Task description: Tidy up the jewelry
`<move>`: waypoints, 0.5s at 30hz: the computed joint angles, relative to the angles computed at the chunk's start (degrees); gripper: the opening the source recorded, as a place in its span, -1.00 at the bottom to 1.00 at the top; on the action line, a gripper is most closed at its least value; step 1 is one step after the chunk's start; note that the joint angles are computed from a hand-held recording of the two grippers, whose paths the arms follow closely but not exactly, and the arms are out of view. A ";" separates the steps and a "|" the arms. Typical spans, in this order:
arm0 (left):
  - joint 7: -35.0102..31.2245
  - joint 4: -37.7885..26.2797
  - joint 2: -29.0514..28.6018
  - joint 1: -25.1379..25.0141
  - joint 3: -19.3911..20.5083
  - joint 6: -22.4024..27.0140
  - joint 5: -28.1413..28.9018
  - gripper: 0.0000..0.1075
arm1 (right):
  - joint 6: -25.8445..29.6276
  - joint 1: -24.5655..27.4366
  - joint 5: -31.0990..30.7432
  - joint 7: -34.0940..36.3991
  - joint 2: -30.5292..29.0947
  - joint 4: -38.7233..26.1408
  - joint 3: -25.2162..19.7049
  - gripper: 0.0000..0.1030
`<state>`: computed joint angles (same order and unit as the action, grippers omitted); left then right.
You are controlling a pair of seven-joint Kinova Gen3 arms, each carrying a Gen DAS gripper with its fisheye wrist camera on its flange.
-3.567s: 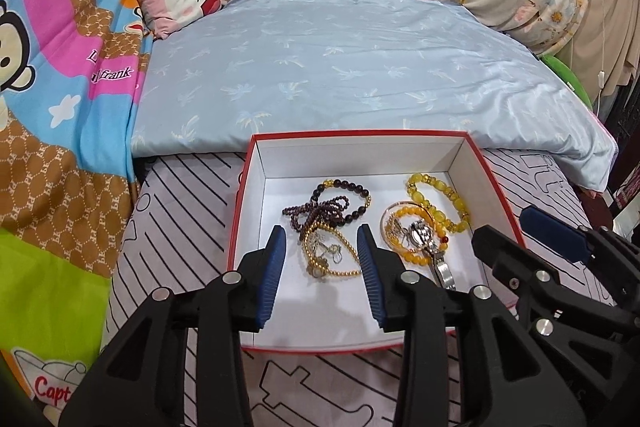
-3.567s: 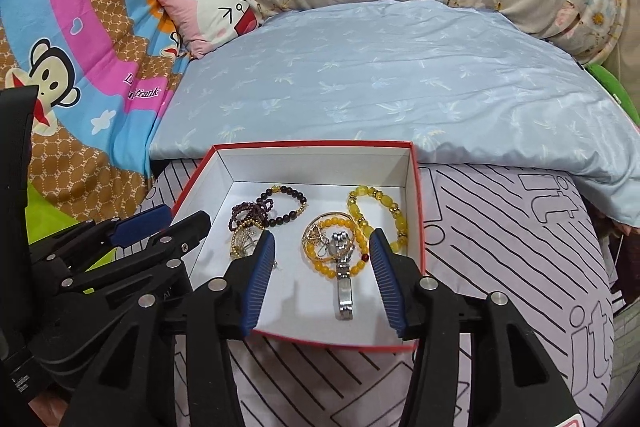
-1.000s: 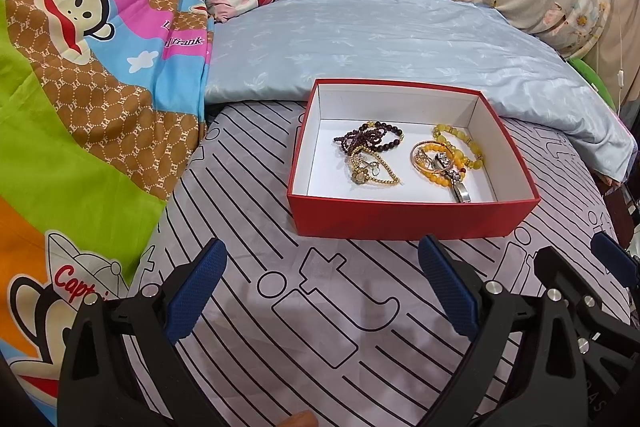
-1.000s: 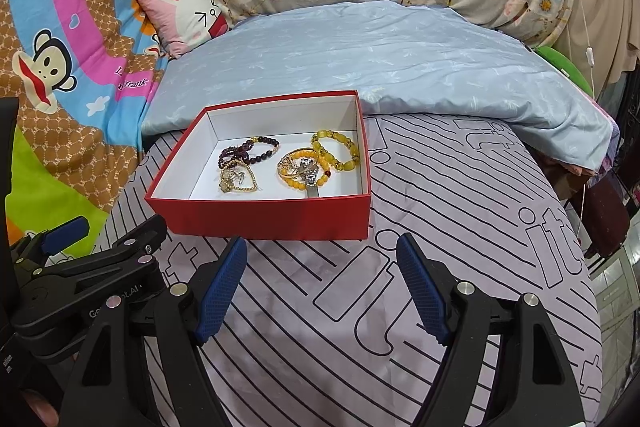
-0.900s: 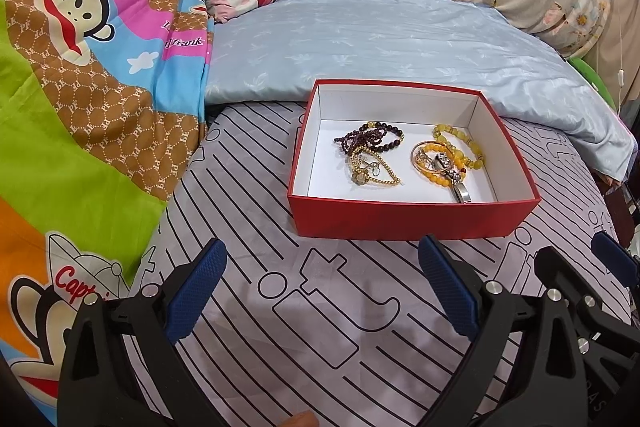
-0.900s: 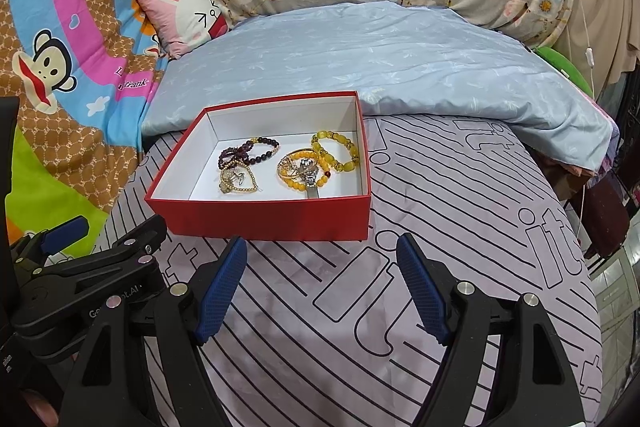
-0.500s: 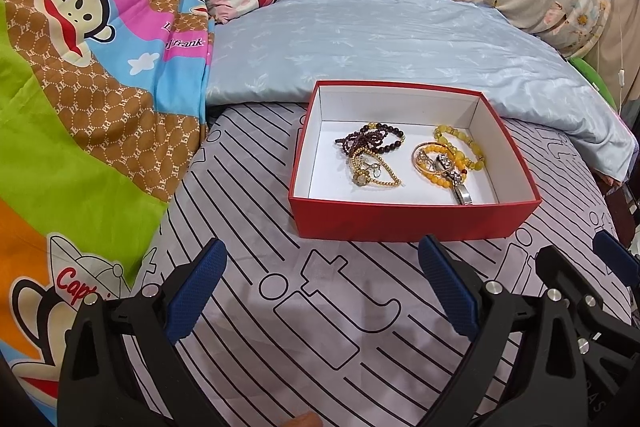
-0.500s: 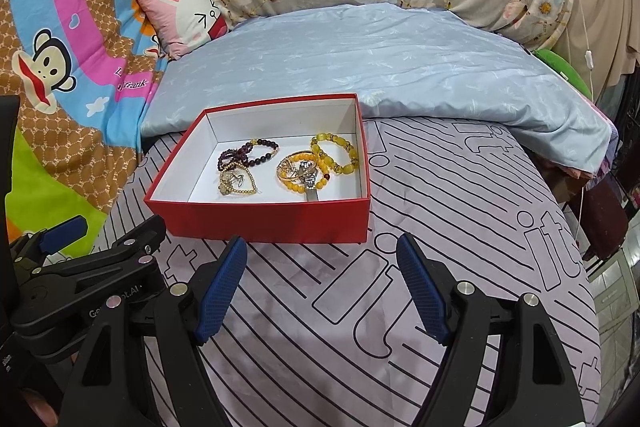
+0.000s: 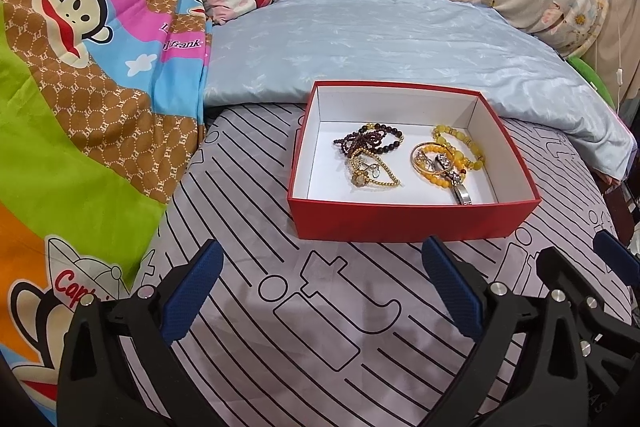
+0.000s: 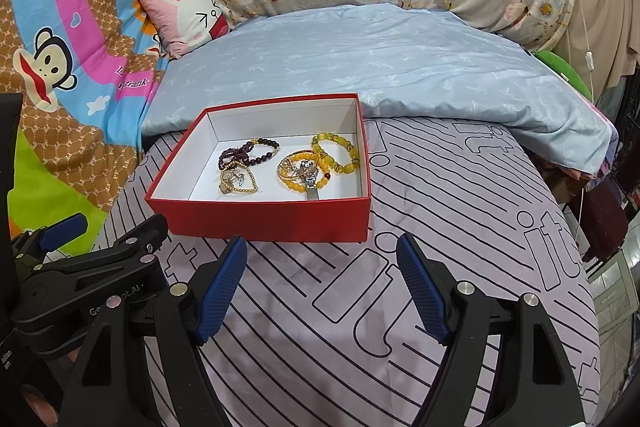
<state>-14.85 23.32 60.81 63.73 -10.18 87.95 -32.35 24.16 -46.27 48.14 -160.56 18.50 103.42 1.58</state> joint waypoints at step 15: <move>-0.22 -2.33 1.28 -0.09 -0.34 1.29 0.22 0.81 | -0.19 -0.02 0.17 -0.46 0.20 0.08 0.05 0.47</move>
